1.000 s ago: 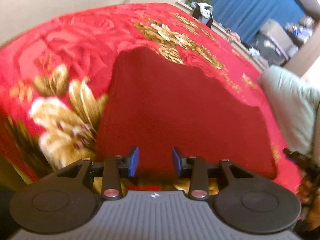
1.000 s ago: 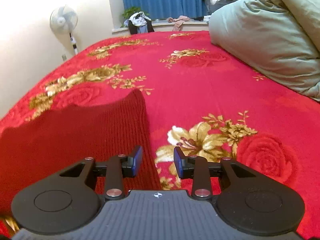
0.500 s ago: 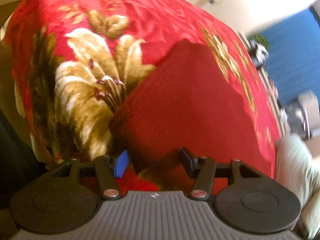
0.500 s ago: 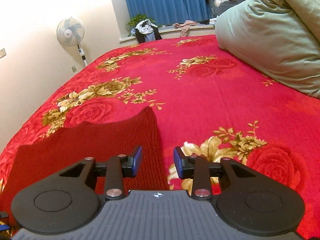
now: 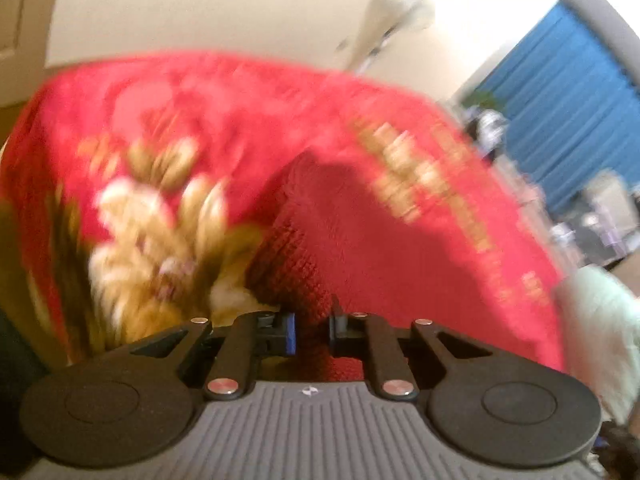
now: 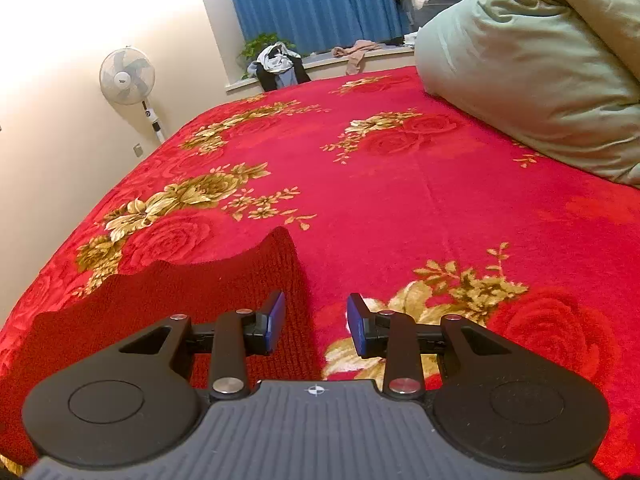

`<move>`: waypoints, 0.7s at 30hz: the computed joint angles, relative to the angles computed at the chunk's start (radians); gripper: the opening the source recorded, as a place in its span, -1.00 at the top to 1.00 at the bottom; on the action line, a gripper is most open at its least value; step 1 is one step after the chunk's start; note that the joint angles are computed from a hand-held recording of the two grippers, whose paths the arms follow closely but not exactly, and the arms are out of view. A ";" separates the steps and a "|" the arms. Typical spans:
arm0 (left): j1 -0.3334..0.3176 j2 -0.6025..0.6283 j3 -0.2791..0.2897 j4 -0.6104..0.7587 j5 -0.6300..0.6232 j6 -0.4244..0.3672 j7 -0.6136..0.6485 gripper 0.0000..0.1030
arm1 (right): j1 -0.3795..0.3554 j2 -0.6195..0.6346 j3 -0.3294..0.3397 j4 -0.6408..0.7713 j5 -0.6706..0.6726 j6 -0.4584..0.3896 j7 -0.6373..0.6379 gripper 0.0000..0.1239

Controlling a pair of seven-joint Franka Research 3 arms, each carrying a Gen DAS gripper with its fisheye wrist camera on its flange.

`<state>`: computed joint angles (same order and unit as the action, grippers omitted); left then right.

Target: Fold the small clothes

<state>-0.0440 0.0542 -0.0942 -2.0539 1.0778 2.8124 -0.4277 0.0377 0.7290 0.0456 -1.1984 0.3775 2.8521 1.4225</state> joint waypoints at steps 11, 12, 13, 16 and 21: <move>-0.032 0.041 -0.035 0.094 -0.327 -0.264 0.400 0.73 | 0.016 0.002 -0.034 0.006 -0.022 0.004 0.067 0.44; -0.043 0.062 -0.041 0.138 -0.353 -0.316 0.440 0.73 | 0.017 0.004 -0.040 0.011 -0.027 -0.003 0.079 0.44; -0.054 0.079 -0.041 0.175 -0.361 -0.354 0.467 0.73 | 0.017 0.009 -0.044 0.021 -0.031 -0.009 0.090 0.44; -0.115 0.143 -0.040 0.312 -0.254 -0.437 0.527 0.73 | 0.003 0.020 -0.036 0.044 -0.027 -0.009 0.107 0.44; -0.233 0.317 -0.034 0.590 -0.115 -0.401 0.675 0.74 | -0.024 0.038 -0.012 0.079 -0.010 0.005 0.102 0.65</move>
